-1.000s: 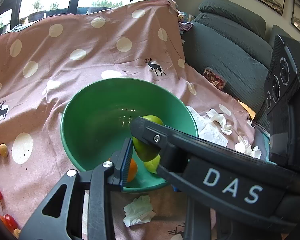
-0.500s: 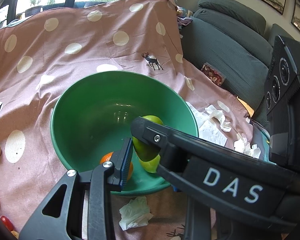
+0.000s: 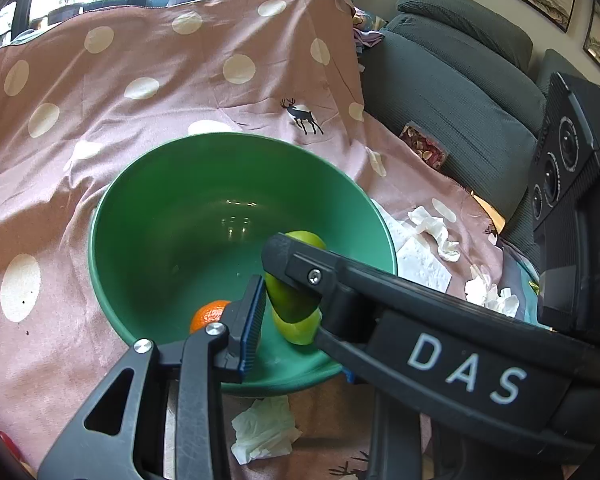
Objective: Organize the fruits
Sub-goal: 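Lower the green apple into the bowl and open the right tool, then move the right tool back to the orange on the cloth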
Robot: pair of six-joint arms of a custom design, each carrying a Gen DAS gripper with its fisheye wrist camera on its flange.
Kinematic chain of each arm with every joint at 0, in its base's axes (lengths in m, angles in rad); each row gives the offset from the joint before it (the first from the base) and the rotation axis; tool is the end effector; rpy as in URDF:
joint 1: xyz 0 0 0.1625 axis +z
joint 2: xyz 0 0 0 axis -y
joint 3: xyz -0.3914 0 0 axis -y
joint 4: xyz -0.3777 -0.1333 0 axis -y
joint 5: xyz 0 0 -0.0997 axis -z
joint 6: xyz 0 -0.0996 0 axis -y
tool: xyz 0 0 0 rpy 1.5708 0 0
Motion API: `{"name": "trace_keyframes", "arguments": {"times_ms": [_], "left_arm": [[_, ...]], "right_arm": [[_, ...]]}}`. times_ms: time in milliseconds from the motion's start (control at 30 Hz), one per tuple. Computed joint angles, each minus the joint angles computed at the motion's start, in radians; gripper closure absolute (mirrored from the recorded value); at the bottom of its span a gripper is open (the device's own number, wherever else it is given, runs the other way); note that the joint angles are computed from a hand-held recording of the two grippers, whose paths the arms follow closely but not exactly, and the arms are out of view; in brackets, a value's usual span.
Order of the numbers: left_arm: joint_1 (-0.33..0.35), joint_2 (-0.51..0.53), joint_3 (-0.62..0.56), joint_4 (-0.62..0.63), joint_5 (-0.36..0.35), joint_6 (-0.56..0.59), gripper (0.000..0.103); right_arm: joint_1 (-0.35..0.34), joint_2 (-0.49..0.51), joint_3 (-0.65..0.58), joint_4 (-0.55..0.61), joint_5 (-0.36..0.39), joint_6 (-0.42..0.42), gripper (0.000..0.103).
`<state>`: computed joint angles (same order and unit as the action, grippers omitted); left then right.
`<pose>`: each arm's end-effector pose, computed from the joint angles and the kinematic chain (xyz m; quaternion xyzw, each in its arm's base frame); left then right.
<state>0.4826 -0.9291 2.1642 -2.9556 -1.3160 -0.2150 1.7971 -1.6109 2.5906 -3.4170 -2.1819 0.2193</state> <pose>-0.3443 -0.3592 0.0390 0.4096 0.9004 -0.1358 0.0558 0.1463 -0.2962 0.2631 -0.1233 -0.8660 0.4508 0.1778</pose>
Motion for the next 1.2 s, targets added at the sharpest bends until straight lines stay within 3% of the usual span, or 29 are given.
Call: {"name": "trace_keyframes", "arguments": {"times_ms": [600,667,767,900,967,1033,1200], "left_arm": [[0.004,0.010,-0.010,0.023,0.000,-0.016,0.070],[-0.001,0.008,-0.007,0.022,0.015,-0.026,0.067],[-0.005,-0.011,0.007,0.025,0.026,-0.039,0.062],[-0.005,-0.075,0.045,0.031,0.037,-0.059,0.051],[-0.005,-0.120,0.070,0.029,0.045,-0.067,0.044],[-0.018,-0.170,0.101,0.025,0.089,-0.079,0.035],[-0.047,-0.337,0.173,0.083,0.233,-0.167,0.023]], "right_arm": [[-0.015,-0.011,-0.001,0.032,0.005,0.023,0.066],[-0.013,-0.011,-0.005,0.043,-0.006,0.039,0.066],[0.018,0.027,-0.017,0.024,-0.082,0.062,0.066],[0.005,0.007,-0.006,0.018,-0.034,0.057,0.066],[0.024,0.021,-0.009,-0.005,-0.064,0.063,0.066],[0.051,0.040,-0.019,-0.014,-0.100,0.062,0.063],[0.083,0.058,-0.047,0.024,-0.062,0.037,0.057]]}}
